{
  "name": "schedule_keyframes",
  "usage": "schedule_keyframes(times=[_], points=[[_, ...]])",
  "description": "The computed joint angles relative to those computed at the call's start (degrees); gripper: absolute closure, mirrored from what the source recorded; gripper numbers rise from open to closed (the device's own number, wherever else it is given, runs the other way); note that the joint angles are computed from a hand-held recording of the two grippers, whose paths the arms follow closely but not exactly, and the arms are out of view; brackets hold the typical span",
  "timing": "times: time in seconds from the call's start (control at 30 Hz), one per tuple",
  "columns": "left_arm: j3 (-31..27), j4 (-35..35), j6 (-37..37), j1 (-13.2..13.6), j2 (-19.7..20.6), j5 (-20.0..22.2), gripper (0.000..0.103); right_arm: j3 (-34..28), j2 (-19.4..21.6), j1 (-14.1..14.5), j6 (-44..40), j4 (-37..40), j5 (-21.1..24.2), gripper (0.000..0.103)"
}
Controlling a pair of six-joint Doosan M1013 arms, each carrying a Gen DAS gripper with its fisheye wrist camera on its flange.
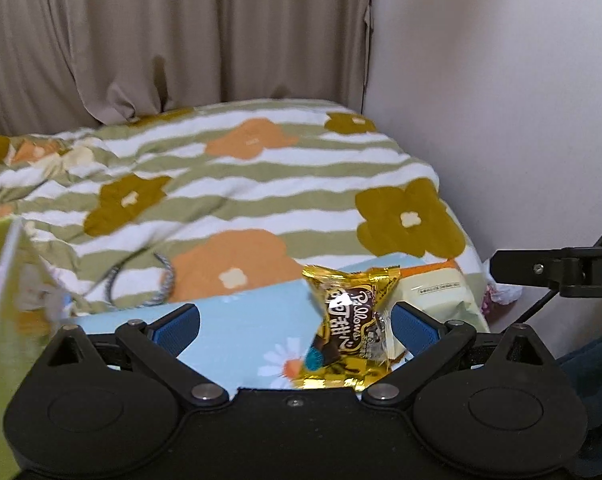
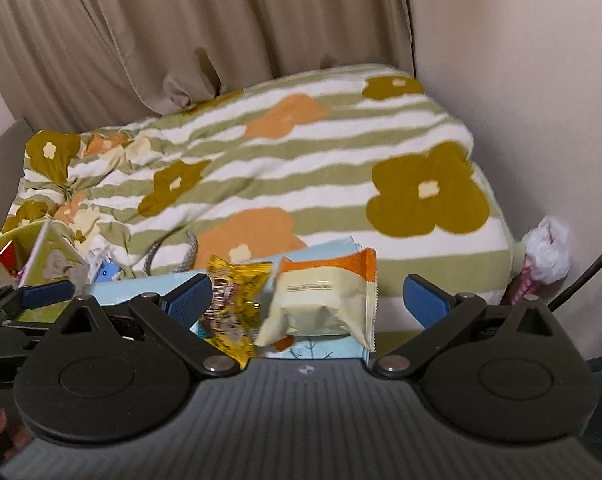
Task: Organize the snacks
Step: 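Grasp the gold chocolate bag with the left tool while the right tool grasps the orange-cream bag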
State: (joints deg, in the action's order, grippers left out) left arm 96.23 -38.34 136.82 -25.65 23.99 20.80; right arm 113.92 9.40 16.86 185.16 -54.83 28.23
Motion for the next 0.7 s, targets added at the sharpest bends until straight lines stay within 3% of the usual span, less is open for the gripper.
schedule_keyframes(times=[0.2, 0.4, 0.53, 0.57, 0.7], points=[[-3.0, 8.1, -8.2, -1.8, 3.8, 1.7, 0.004, -0.3, 3.0, -3.2, -3.8, 4.0, -4.6, 0.0], [-5.7, 12.4, -13.4, -2.8, 6.9, 5.6, 0.014, -1.1, 5.5, -4.4, -4.7, 5.7, -5.9, 0.0], [-6.9, 13.3, -15.3, -3.0, 8.3, 7.2, 0.025, -1.6, 6.6, -4.8, -6.9, 7.3, -6.4, 0.0], [-7.3, 13.7, -16.1, -3.0, 8.7, 8.0, 0.039, -1.7, 6.8, -4.9, -7.6, 8.0, -6.6, 0.0], [-7.5, 15.0, -17.7, -3.0, 8.9, 8.0, 0.043, -2.3, 7.5, -5.1, -10.4, 10.3, -6.7, 0.0]])
